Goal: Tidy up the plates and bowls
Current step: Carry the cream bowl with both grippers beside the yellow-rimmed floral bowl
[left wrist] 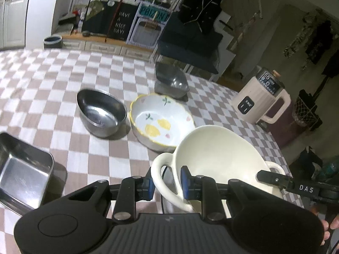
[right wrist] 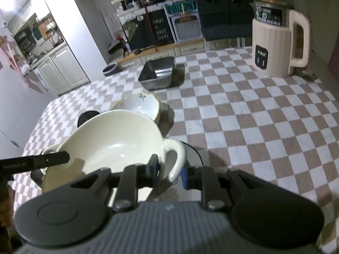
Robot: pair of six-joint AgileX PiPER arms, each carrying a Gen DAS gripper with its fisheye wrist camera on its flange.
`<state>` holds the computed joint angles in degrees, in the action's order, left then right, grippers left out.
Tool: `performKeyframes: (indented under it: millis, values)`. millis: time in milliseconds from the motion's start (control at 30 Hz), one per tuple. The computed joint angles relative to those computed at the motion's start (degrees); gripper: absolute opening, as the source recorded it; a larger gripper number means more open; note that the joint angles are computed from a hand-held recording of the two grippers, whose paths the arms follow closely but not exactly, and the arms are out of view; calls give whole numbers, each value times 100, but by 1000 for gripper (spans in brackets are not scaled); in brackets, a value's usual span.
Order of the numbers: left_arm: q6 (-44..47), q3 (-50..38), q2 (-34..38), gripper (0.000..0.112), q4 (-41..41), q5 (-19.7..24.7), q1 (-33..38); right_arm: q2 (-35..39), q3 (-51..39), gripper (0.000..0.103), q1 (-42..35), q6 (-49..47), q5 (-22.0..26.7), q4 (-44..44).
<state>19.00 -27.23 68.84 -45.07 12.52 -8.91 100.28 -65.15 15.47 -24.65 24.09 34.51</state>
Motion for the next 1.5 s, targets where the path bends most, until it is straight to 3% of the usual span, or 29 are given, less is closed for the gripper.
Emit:
performKeyframes:
  millis: [167, 400, 1033, 1500]
  values:
    - [1879, 72, 389, 26, -1821, 132, 278, 84, -58, 25, 147, 675, 79, -657]
    - [2647, -29, 869, 27, -2561, 155, 225, 415, -392, 26, 141, 1116, 315, -1125]
    - [2149, -295, 1675, 28, -2399, 118, 4, 750, -839, 28, 168, 1794, 966, -2019]
    - [2181, -319, 1824, 30, -2446, 49, -48, 738, -905, 28, 311, 2182, 972, -2486]
